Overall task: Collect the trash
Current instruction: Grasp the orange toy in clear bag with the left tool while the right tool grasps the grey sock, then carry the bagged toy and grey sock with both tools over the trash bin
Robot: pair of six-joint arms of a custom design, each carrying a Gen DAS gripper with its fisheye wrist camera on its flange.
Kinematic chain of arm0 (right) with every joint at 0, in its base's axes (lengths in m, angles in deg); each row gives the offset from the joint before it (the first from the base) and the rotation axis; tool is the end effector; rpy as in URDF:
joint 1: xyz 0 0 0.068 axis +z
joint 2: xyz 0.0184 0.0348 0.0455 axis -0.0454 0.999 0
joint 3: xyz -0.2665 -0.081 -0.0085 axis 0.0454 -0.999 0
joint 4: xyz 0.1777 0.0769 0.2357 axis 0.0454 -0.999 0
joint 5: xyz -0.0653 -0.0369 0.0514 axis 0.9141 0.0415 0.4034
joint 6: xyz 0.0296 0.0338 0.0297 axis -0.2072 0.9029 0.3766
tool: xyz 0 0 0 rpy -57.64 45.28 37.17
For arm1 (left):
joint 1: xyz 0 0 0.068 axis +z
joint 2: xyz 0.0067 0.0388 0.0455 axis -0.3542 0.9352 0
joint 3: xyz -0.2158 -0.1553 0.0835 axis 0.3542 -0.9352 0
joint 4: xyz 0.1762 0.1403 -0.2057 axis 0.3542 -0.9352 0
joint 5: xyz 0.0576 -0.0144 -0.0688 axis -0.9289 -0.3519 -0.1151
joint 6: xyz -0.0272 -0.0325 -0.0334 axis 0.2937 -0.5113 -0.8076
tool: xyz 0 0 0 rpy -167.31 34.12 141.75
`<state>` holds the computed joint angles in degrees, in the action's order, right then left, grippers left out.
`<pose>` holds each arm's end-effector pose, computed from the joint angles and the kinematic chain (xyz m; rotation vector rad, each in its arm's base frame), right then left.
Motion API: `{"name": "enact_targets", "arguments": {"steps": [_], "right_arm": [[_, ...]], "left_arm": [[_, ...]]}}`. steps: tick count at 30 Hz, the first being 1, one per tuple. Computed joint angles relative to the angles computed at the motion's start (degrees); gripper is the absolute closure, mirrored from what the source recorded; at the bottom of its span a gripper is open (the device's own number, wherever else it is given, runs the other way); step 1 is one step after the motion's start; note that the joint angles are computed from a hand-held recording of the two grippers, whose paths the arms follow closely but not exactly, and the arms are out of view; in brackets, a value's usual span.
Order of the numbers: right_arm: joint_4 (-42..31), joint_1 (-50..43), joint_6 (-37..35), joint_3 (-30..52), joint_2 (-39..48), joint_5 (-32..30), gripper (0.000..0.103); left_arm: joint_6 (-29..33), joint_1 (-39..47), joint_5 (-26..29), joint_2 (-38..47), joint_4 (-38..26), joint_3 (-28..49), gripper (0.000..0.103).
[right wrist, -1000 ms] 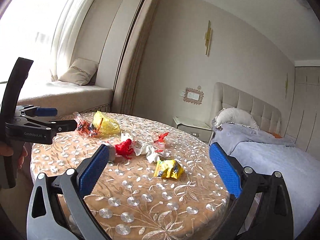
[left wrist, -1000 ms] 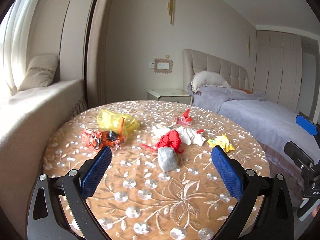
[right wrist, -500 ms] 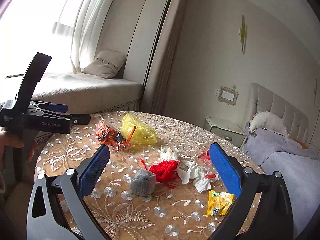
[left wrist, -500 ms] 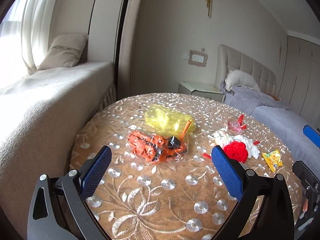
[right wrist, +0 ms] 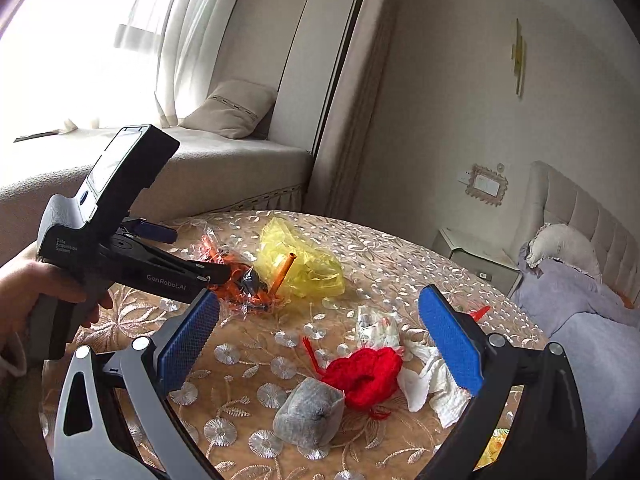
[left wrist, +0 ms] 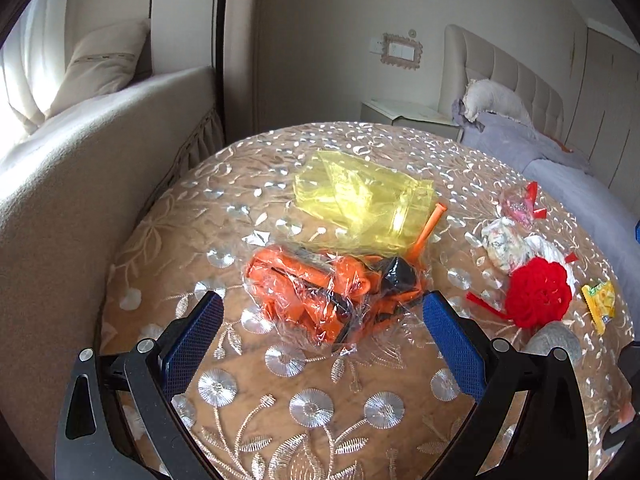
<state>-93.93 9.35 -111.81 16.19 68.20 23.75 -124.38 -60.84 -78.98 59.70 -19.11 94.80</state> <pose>0.2828 0.0841 0.3099 -1.1809 1.6319 0.5131 0.2411 -0.1710 0.2402 -0.6497 2.2222 0.2045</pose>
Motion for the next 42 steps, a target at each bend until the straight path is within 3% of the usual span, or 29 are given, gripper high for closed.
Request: {"name": "enact_targets", "arguments": {"steps": [2,3,4,5,8,10,14,18,19,21,25,30,34,42], "right_arm": [[0.2,0.2,-0.3,-0.1,0.4,0.6,0.004],[0.2,0.2,-0.5,-0.3,0.4,0.8,0.004],[0.2,0.2,-0.7,-0.4,0.4,1.0,0.004],[0.2,0.2,-1.0,-0.4,0.4,1.3,0.004],[-0.6,-0.4,-1.6,-0.1,0.5,1.5,0.004],[-2.1,-0.7,-2.4,-0.1,0.3,1.6,0.004],[-7.9,-0.8,-5.6,1.8,1.9,3.4,0.004],[-12.5,0.9,-7.8,3.2,4.2,7.3,0.004],[-13.3,1.6,-8.1,3.5,4.9,8.9,0.008],[-16.7,3.3,-8.7,5.2,7.7,12.9,0.026],[-24.3,3.7,-7.8,10.2,15.3,16.8,0.077],[-22.8,-2.4,-6.2,8.5,8.6,7.6,0.081],[-21.9,-9.1,-8.1,6.3,0.6,2.0,0.081],[-27.4,-29.2,-16.9,8.1,-4.6,-11.5,0.081]], "left_arm": [[2.8,2.3,3.1,1.2,1.4,0.1,0.006],[3.9,3.1,4.1,2.0,1.8,0.3,0.013],[5.5,4.4,7.1,1.7,3.7,-0.6,0.054],[6.9,5.4,9.3,0.8,6.3,-1.9,0.066],[8.4,5.5,10.2,0.4,8.8,-2.8,0.079],[6.9,3.7,7.3,-0.2,8.0,-2.7,0.082],[-1.2,-4.7,-3.5,-1.9,-0.2,0.3,0.082],[-6.5,-10.2,-7.4,-1.1,-5.7,3.3,0.082],[-7.2,-11.0,-7.8,-1.1,-6.2,3.6,0.082],[-8.9,-12.4,-8.3,-0.9,-7.9,4.4,0.082],[-11.3,-15.5,-9.8,-0.6,-9.7,5.7,0.082],[-14.8,-19.2,-12.4,1.8,-14.2,9.4,0.082],[-12.6,-21.5,-13.4,5.4,-13.8,13.4,0.082],[-4.3,-26.1,-13.7,14.3,-5.3,21.1,0.082]]}}
